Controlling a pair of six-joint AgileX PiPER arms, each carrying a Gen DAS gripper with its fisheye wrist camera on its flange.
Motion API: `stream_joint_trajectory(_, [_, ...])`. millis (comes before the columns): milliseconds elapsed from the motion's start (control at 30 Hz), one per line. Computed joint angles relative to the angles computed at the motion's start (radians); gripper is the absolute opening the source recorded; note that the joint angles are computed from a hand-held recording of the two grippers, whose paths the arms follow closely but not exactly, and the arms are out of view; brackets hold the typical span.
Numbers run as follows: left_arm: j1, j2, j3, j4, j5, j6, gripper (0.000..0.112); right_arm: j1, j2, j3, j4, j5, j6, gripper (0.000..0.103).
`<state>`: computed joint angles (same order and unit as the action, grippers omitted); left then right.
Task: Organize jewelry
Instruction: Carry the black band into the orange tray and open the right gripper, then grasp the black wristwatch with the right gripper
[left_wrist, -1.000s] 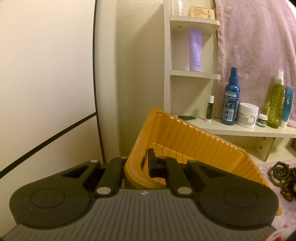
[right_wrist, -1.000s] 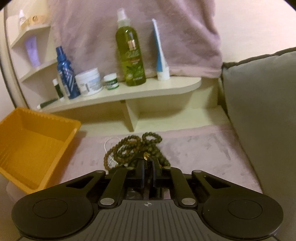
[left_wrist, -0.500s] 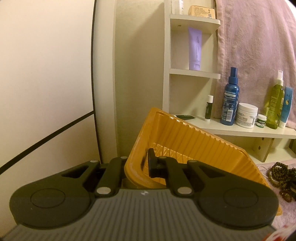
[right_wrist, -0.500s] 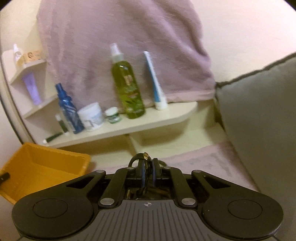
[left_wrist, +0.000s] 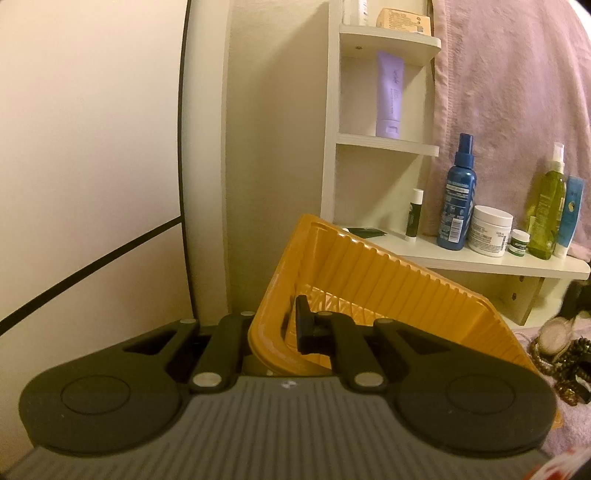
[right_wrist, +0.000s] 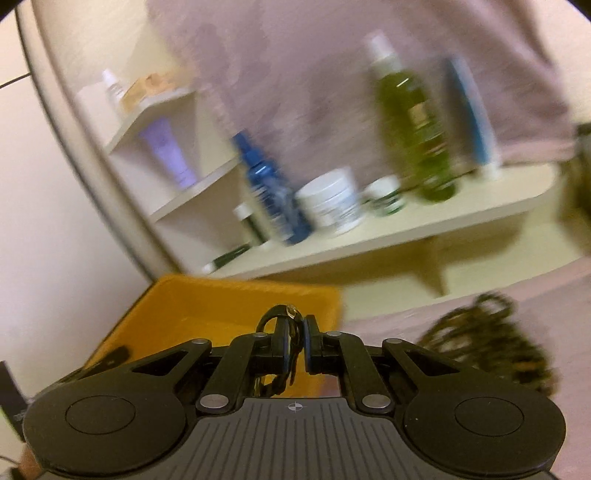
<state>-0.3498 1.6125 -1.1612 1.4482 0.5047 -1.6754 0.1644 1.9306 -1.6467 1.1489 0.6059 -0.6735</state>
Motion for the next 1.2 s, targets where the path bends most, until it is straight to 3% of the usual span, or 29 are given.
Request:
stream_joint_trajectory(233, [0.003, 0.003, -0.001, 0.004, -0.012, -0.009, 0.008, 0.05, 0.108, -0.136, -0.144, 0.118, 0.137, 0.008])
stream_joint_trajectory(467, [0.003, 0.001, 0.001, 0.003, -0.023, -0.003, 0.008, 0.082, 0.161, -0.222, -0.344, 0.138, 0.261, 0.009])
stream_joint_trajectory(533, [0.002, 0.002, -0.001, -0.007, -0.022, 0.008, 0.008, 0.088, 0.164, -0.223, -0.345, 0.12, 0.227, 0.011])
stream_joint_trajectory(600, [0.005, 0.004, -0.005, -0.02, -0.023, 0.026, 0.008, 0.095, 0.152, -0.204, -0.333, 0.077, 0.187, 0.023])
stream_joint_trajectory(633, [0.007, 0.004, -0.007, -0.028, -0.025, 0.035, 0.008, 0.094, 0.145, -0.196, -0.32, 0.067, 0.168, 0.041])
stream_joint_trajectory(667, [0.008, 0.005, -0.01, -0.039, -0.026, 0.046, 0.008, 0.094, 0.131, -0.174, -0.301, 0.041, 0.146, 0.049])
stream_joint_trajectory(833, [0.005, 0.001, -0.006, -0.038, -0.022, 0.046, 0.008, 0.087, 0.072, -0.12, -0.374, 0.002, 0.171, 0.049])
stream_joint_trajectory(1067, [0.004, 0.002, -0.005, -0.036, -0.022, 0.043, 0.008, 0.015, -0.086, 0.123, -0.409, -0.065, 0.144, 0.049])
stream_joint_trajectory(1200, [0.001, 0.002, -0.007, -0.039, -0.017, 0.045, 0.008, -0.025, -0.168, 0.254, -0.505, -0.105, 0.187, 0.049])
